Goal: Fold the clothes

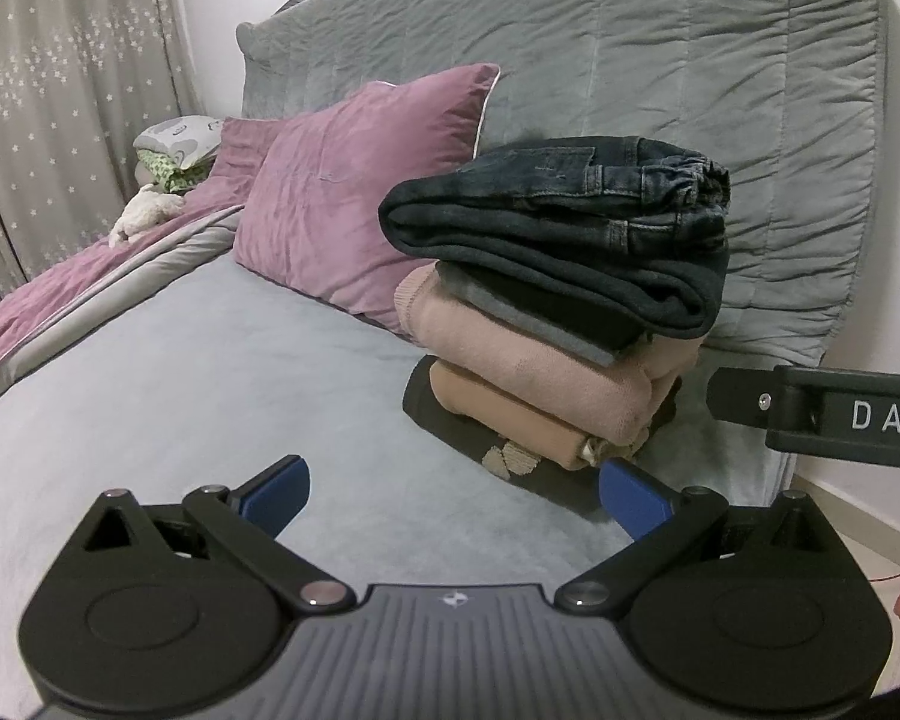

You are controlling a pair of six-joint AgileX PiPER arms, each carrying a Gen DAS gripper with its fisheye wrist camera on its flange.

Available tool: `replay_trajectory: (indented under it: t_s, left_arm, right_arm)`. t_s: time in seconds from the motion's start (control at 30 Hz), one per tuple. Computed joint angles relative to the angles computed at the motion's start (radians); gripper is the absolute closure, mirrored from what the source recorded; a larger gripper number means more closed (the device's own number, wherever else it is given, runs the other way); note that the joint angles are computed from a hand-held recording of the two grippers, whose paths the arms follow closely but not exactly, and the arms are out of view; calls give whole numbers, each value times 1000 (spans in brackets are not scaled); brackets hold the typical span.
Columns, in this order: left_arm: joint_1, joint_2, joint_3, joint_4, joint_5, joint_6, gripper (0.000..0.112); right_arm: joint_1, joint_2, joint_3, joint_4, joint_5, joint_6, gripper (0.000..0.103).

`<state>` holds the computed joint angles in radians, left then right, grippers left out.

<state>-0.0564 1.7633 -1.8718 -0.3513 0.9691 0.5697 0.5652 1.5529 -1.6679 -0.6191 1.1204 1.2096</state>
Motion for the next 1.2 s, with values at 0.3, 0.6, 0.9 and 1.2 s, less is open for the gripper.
replay_trajectory:
  t_s: [0.3, 0.6, 0.9, 1.2]
  left_arm:
    - [3, -1, -5, -10, 13, 8, 9]
    - [1, 0, -11, -10, 16, 8, 9]
    - [3, 0, -13, -10, 19, 13, 9]
    - [48, -62, 82, -53, -22, 68, 9]
  right_arm:
    - [1, -6, 3, 0, -4, 4, 0]
    - [-1, -5, -5, 0, 1, -3, 0]
    - [-1, -3, -9, 1, 2, -3, 0]
    - [43, -3, -24, -28, 37, 0, 0]
